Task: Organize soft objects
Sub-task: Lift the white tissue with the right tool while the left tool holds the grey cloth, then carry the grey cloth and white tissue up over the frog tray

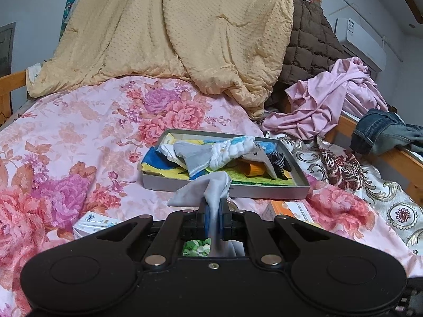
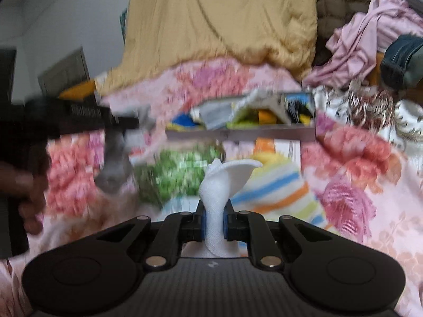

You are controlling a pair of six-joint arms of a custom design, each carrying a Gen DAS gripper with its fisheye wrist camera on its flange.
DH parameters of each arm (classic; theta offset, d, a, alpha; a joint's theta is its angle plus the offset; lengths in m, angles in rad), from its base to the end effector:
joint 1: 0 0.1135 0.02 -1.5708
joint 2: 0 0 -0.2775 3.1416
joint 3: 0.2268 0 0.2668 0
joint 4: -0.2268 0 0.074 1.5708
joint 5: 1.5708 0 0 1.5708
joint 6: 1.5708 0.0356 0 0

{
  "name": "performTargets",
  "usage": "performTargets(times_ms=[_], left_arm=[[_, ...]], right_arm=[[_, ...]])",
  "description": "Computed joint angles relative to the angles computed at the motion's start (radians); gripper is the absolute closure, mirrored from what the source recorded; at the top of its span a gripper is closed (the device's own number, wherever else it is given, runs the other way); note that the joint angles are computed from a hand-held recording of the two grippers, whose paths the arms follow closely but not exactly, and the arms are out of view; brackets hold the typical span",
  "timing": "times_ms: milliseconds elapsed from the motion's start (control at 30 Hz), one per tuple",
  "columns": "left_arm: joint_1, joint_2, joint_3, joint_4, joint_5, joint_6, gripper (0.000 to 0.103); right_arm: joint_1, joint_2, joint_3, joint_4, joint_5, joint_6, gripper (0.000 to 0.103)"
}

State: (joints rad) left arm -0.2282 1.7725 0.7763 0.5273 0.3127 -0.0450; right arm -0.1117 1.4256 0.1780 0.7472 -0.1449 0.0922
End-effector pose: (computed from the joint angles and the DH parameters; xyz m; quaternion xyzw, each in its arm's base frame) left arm 0.3516 -0.0929 0.1510 0.1582 0.8306 -0.2019 0.4942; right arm 0.2144 -0.0189 0.1082 0.0506 0.8572 0.0573 0.5093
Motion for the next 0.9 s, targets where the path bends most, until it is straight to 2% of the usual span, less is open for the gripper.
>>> performTargets(times_ms=[200,333,900], left_arm=[[-0.02,0.0,-0.022,0.007,0.005,0.012,0.096],[-0.024,-0.007,-0.039,0.012,0.01,0.017,0.096],[-0.017,-0.01,-0.057,0.031,0.041,0.018,0.096]], right_arm=[[0.01,-0.007,-0.049,0.182,0.028,0.004,0.09],[0.014,-0.019,-0.064,0.253,0.033,-0.004,0.09],[0.045,-0.043,-0.021,0.184,0.069,-0.011,0.09]])
